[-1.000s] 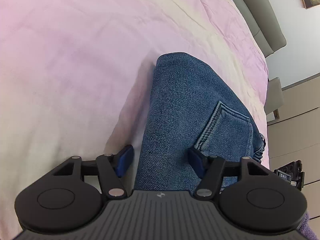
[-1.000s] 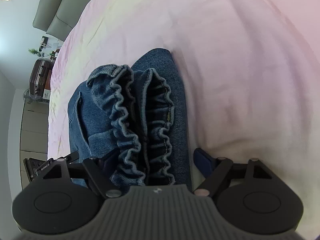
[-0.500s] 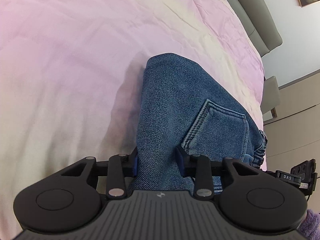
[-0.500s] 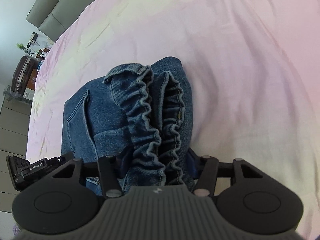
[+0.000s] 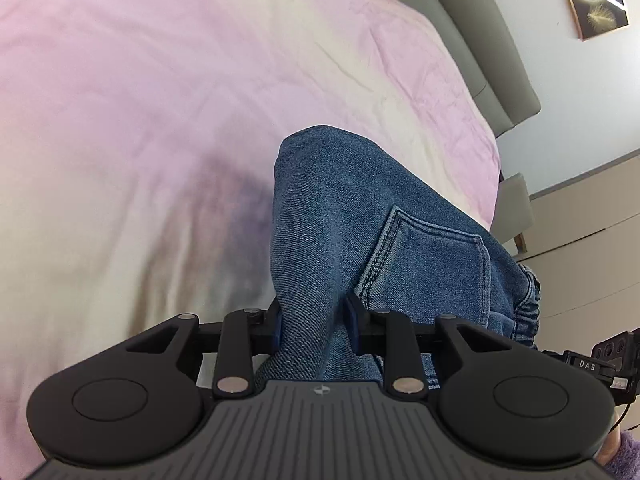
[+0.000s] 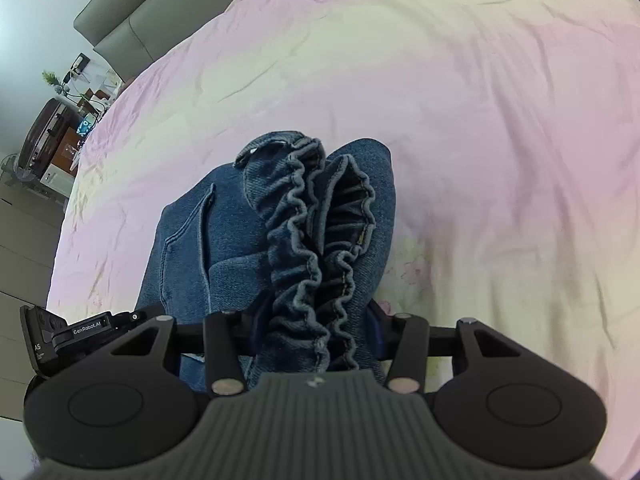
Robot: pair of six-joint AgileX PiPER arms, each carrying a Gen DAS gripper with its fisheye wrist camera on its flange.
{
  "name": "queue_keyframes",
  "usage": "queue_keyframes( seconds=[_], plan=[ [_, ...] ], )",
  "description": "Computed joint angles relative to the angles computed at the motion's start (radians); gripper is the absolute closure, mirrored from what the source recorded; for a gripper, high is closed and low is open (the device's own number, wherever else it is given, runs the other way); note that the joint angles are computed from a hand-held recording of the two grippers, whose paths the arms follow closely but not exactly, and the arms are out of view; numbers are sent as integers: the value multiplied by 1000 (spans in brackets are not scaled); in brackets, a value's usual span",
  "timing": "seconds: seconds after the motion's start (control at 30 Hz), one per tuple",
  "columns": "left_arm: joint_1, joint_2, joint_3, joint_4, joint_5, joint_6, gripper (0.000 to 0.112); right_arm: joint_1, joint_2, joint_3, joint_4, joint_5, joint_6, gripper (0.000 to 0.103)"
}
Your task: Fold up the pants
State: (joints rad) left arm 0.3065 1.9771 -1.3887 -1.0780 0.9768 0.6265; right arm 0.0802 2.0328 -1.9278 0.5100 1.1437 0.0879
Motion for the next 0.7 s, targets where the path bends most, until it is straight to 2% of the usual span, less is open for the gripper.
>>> queue_keyframes(
  seconds=[0.2, 0.33, 0.5, 0.7],
  plan=[
    [100, -75, 9, 6, 50, 2, 82, 72, -32, -35, 3, -10, 51, 59],
    [199, -102, -28, 26, 109, 18, 82, 131, -26, -60, 41, -51, 73, 59],
    [290, -110, -148, 111, 148, -7, 82, 225, 30, -122, 88, -115, 117, 59],
    [362, -12, -402, 209, 240, -49, 82, 341, 142, -223, 112, -237, 207, 59]
  ],
)
